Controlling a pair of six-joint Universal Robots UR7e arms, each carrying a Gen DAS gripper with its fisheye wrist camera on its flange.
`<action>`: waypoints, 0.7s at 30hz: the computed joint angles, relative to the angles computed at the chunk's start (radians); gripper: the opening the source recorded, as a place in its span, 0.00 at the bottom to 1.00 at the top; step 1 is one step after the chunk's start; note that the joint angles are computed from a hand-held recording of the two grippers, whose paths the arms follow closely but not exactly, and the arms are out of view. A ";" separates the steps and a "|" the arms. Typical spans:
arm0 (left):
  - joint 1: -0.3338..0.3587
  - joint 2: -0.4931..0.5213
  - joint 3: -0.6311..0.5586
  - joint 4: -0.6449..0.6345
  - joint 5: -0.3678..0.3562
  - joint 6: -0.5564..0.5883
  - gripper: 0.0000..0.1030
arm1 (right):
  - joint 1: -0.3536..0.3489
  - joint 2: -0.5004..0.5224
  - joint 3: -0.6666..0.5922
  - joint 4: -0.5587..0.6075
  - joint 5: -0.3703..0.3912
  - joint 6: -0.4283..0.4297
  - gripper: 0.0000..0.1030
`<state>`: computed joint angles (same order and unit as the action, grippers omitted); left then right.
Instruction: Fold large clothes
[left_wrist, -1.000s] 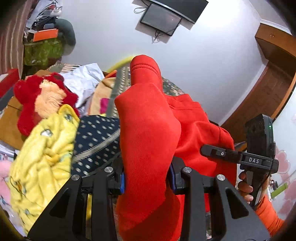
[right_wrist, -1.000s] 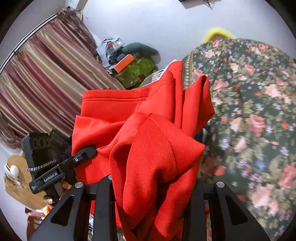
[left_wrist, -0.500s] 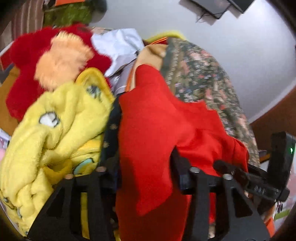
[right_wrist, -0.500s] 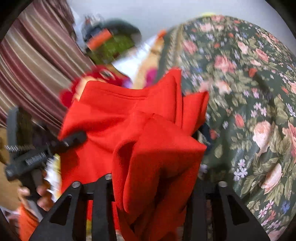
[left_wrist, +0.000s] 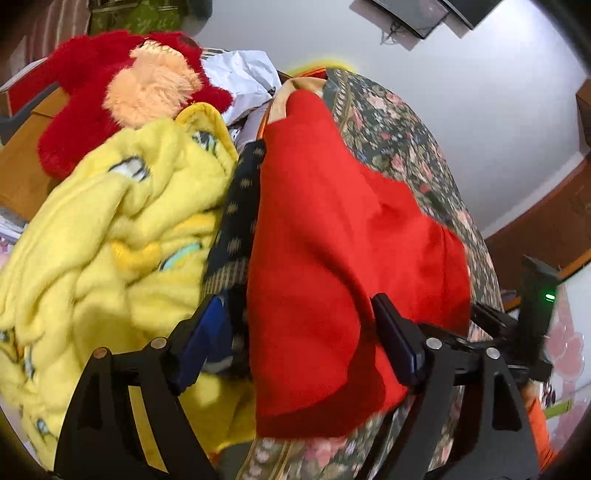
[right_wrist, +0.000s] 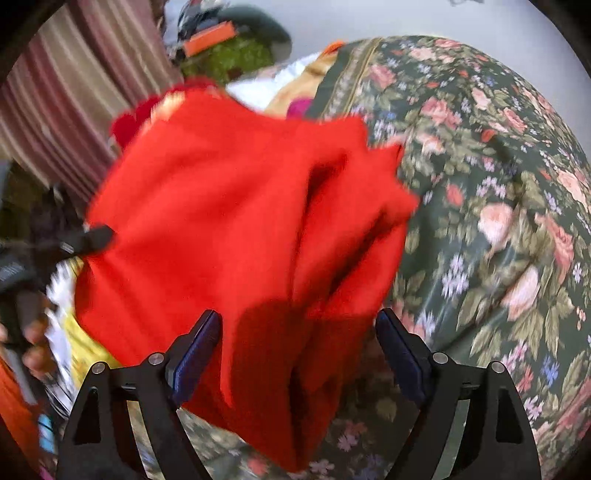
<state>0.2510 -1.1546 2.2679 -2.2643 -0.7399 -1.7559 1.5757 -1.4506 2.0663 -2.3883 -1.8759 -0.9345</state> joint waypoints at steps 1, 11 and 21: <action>-0.015 -0.001 0.001 0.017 -0.008 -0.008 0.81 | -0.011 -0.004 0.008 -0.011 -0.010 -0.023 0.82; -0.066 0.063 -0.079 0.358 -0.051 -0.127 0.97 | -0.086 -0.084 0.035 -0.077 0.035 -0.146 0.82; -0.150 0.109 -0.232 0.686 -0.124 -0.295 0.91 | -0.093 -0.276 0.085 -0.068 0.036 -0.239 0.82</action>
<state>0.1009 -1.0453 2.0361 -1.5787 -0.8638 -2.0508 1.4827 -1.7270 2.1518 -2.4565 -1.8396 -1.1737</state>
